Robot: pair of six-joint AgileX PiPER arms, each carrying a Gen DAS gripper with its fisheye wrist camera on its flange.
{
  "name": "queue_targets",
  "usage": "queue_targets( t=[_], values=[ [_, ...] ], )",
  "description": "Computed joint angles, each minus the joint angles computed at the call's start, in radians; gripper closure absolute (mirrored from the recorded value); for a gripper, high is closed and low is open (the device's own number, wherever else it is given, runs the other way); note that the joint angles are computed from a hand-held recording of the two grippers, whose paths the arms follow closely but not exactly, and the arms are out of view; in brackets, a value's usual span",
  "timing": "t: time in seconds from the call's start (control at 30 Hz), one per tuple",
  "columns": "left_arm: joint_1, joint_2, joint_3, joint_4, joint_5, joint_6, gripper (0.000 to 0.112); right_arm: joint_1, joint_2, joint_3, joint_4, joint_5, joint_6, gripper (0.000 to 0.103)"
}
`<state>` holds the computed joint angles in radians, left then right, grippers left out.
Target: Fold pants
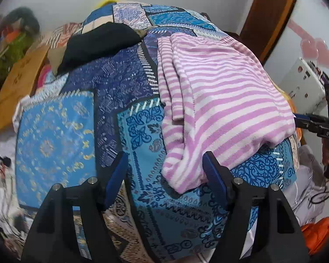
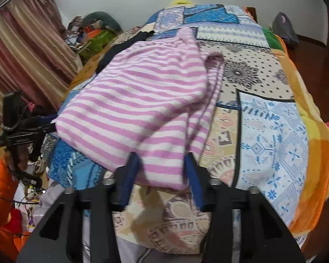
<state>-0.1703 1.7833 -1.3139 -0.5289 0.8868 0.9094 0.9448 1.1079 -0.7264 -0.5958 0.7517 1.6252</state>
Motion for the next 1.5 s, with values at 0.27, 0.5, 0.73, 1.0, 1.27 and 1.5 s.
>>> queue_targets(
  t=[0.27, 0.5, 0.73, 1.0, 1.27, 1.5],
  values=[
    [-0.037, -0.035, 0.053, -0.015, -0.03, 0.016, 0.093, 0.074, 0.076, -0.08, -0.058, 0.119, -0.025, 0.093],
    [-0.038, -0.009, 0.012, 0.068, -0.049, -0.013, 0.092, 0.099, 0.107, -0.104, -0.026, 0.217, -0.077, 0.096],
    [-0.004, 0.0, -0.071, 0.112, -0.031, -0.105, 0.087, 0.159, -0.004, -0.088, -0.01, 0.388, -0.004, 0.096],
    [-0.044, 0.027, -0.238, 0.081, 0.027, -0.172, 0.086, 0.007, 0.064, -0.214, -0.056, 0.239, -0.217, 0.075],
    [-0.186, 0.141, -0.364, 0.109, 0.054, -0.273, 0.084, -0.165, 0.176, -0.133, 0.043, -0.076, -0.347, 0.07],
    [-0.234, 0.314, -0.638, 0.182, 0.139, -0.365, 0.084, -0.326, 0.077, -0.102, 0.147, 0.115, -0.534, 0.067]
  ],
)
